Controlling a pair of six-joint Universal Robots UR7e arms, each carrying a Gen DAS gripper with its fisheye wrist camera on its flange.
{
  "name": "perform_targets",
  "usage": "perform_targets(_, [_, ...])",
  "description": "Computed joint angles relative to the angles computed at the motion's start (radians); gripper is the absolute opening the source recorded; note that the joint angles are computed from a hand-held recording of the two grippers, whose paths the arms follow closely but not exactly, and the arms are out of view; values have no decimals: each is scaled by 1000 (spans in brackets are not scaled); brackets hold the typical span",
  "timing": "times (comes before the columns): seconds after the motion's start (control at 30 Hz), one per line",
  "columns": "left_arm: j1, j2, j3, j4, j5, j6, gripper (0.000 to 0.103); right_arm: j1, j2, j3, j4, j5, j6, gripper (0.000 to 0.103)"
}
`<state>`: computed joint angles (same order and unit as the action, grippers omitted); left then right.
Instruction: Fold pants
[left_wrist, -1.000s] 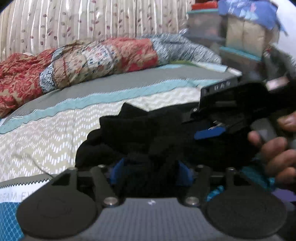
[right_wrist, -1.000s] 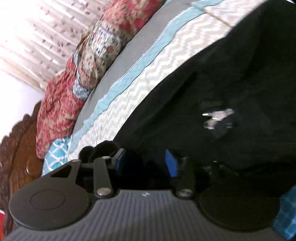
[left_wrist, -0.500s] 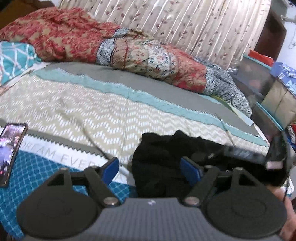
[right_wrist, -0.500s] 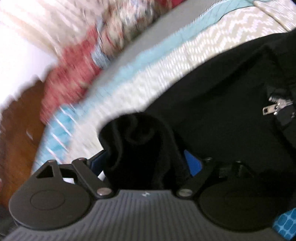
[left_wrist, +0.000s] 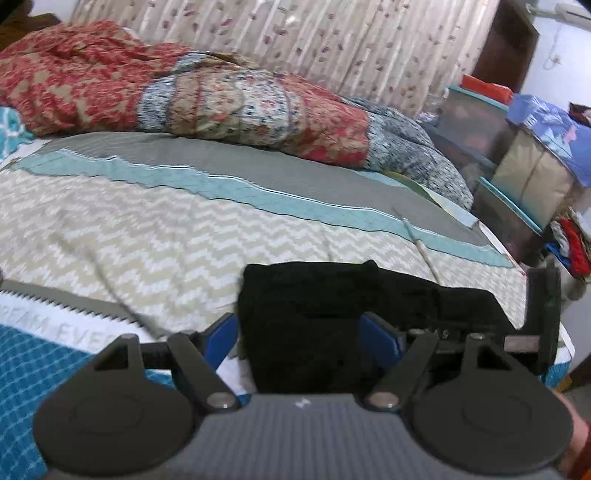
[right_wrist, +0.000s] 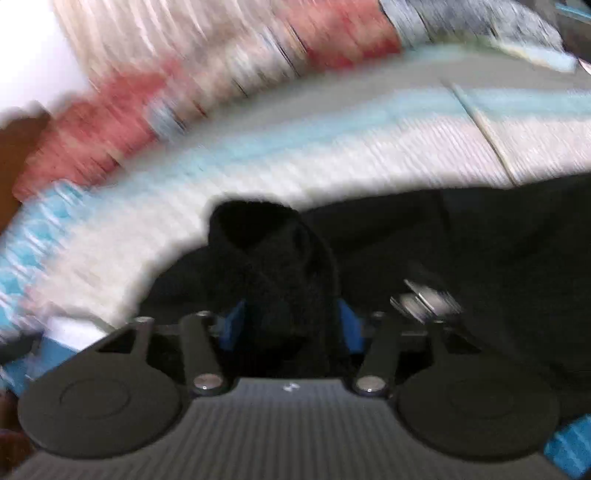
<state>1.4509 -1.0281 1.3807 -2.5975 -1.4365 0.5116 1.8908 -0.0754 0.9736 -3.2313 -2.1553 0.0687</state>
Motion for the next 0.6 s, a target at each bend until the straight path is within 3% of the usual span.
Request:
perform_targets(0.03, [-5,5,0,-1,-2,7,75,-7,-31,51,-26,39,58,62])
perform_targets(0.1, [-15,22,-13,7,-5,19,75,-18,-58,136,-194,94,71,62])
perform_targets(0.27, [-40,98,-93,38,-6,16,71,-9,-104,246,-477,47,-11,62])
perform_targets(0.37, [-57,159,-162,77,-17,14,59,-23,-130,330,-657,-29,-39,62])
perform_targets(0.43, [-63,195,-202,126,-31,31,41,-38,-154,384,-735,-96,-33,64])
perform_targets(0.5, [-70,235,-242,179,-28,40,35,-56,-182,454,-782,-144,29,65])
perform_targets(0.6, [-75,302,-303,268,8,39,26,-87,-213,532,-816,-151,151,67])
